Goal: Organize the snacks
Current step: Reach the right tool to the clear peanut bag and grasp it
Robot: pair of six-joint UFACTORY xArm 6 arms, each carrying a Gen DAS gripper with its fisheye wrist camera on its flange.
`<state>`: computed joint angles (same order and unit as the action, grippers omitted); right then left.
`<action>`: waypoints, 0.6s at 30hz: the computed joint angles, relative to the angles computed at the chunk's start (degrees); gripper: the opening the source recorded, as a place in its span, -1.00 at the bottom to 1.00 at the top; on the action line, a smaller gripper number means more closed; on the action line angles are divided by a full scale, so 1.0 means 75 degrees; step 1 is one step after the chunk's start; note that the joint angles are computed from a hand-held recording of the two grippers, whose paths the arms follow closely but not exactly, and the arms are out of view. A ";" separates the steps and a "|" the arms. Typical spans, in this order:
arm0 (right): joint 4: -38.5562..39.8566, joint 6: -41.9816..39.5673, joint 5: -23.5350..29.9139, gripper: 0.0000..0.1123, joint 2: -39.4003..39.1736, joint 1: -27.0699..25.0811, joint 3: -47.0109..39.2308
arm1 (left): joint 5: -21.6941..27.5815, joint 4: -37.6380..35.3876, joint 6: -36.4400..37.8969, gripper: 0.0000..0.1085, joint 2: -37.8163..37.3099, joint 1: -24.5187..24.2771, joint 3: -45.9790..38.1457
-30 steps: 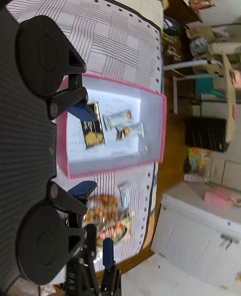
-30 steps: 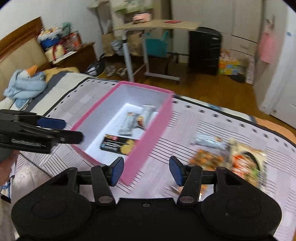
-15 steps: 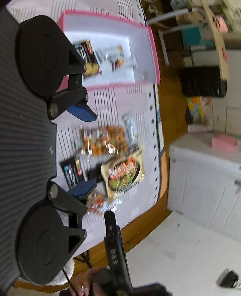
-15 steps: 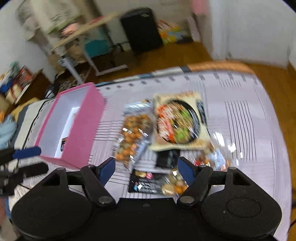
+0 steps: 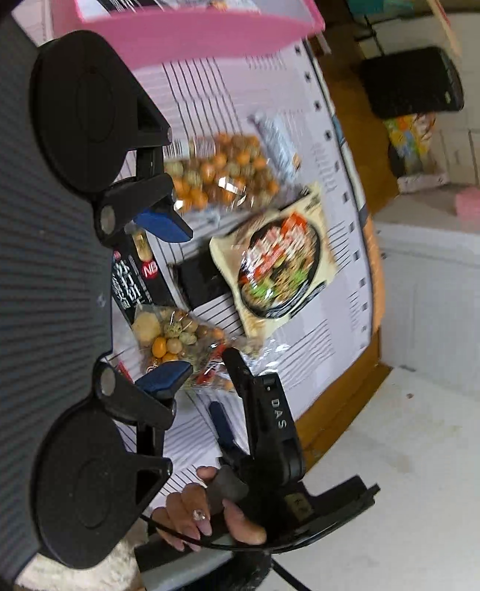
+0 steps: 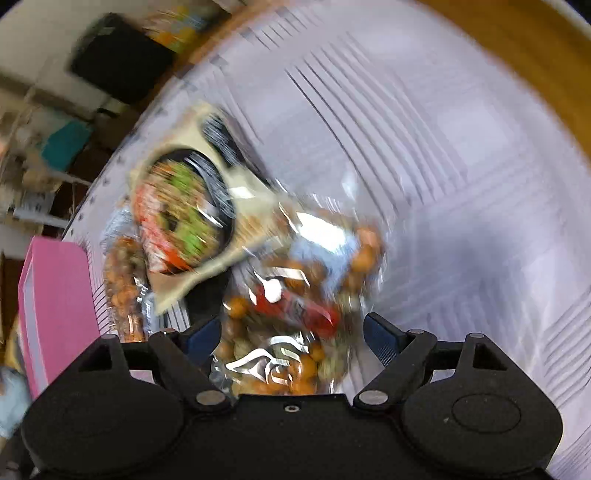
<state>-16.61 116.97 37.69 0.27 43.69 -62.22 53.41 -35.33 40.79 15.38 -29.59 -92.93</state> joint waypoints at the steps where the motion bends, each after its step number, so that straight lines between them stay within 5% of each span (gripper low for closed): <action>1: 0.0032 0.0306 -0.0323 0.59 -0.0089 -0.0039 0.0266 | -0.0033 0.0017 0.0062 0.29 0.0134 -0.0076 -0.0052; 6: -0.0549 0.1528 -0.0904 0.57 -0.0305 -0.0203 0.0847 | 0.0099 0.0101 -0.0031 0.23 0.1119 -0.0375 -0.0731; 18: 0.0160 0.0553 -0.0268 0.66 0.0423 -0.0379 -0.0009 | 0.0414 -0.0644 0.0612 -0.17 0.1738 -0.0455 -0.0912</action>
<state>-15.41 121.11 35.69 3.45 40.85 -62.28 56.51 -40.16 45.38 28.41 -33.00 -99.77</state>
